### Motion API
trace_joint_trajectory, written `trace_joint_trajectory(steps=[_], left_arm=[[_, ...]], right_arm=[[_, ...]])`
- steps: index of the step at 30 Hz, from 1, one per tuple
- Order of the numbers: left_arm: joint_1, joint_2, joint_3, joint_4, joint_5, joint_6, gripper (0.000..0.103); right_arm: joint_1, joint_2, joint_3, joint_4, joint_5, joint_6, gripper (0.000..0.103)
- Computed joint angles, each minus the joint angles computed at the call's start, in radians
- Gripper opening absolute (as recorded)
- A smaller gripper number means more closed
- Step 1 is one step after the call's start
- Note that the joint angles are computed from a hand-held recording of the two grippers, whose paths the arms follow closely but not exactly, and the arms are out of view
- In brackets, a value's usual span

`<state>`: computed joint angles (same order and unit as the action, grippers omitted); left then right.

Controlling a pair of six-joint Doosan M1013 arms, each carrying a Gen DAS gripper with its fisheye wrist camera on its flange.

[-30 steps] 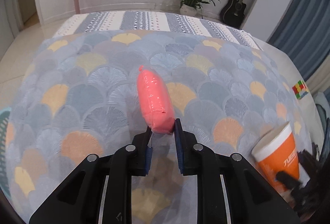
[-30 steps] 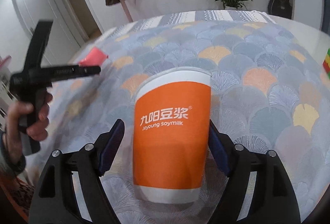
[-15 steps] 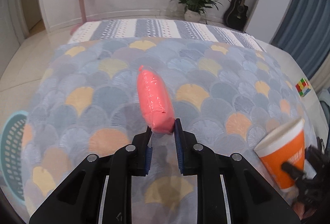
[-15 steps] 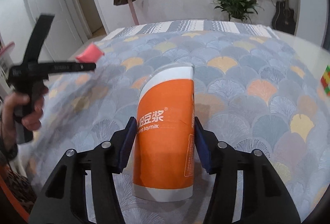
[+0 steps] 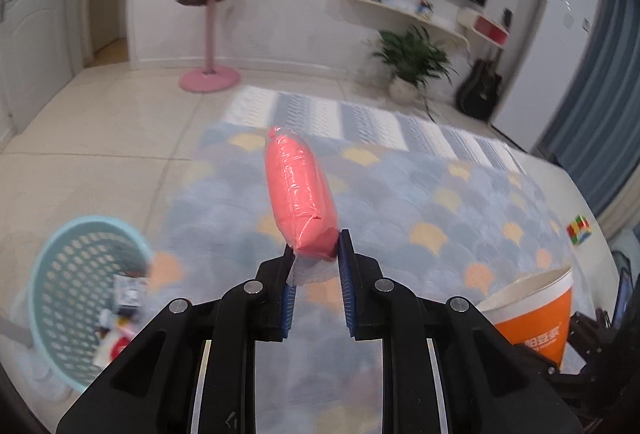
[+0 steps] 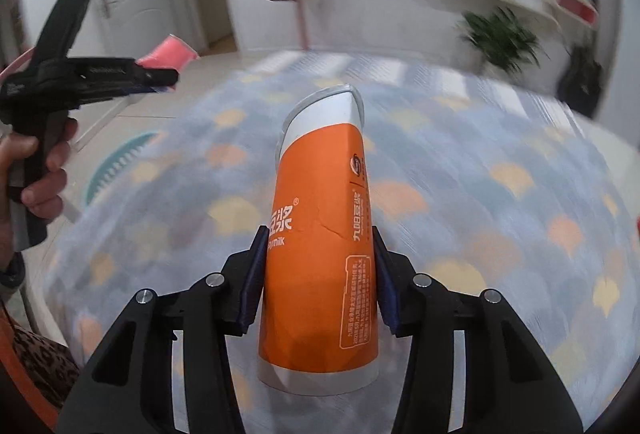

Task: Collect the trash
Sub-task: 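Carry pink packet and orange cup to the basket and release both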

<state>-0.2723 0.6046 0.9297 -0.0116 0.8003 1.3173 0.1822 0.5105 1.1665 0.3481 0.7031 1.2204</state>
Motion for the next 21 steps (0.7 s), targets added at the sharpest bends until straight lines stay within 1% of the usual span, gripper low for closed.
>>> trace_joint_trajectory(steps=[3,6,8,11,14,17,21], left_arm=[[0.032,-0.036,0.054,0.015,-0.037,-0.046,0.018],[0.069,-0.066,0.103,0.033,-0.065,-0.109,0.018],[0.094,-0.085,0.138,0.056,-0.082,-0.168,0.018],[0.135,-0.101,0.175,0.079,-0.090,-0.256,0.018],[0.173,-0.110,0.205,0.095,-0.082,-0.344,0.018],[0.204,-0.107,0.220,0.105,-0.055,-0.402,0.018],[0.229,-0.095,0.234,0.087,-0.011,-0.415,0.018]], right_arm=[[0.038,0.039,-0.085,0.078,0.024,-0.080,0.045],[0.077,0.086,-0.176,0.128,0.047,-0.126,0.045],[0.104,0.120,-0.236,0.141,0.062,-0.136,0.045],[0.142,0.187,-0.349,0.149,0.113,-0.122,0.045],[0.175,0.273,-0.493,0.138,0.186,-0.066,0.045],[0.198,0.367,-0.652,0.133,0.285,0.008,0.045],[0.224,0.495,-0.871,0.089,0.423,0.107,0.046]])
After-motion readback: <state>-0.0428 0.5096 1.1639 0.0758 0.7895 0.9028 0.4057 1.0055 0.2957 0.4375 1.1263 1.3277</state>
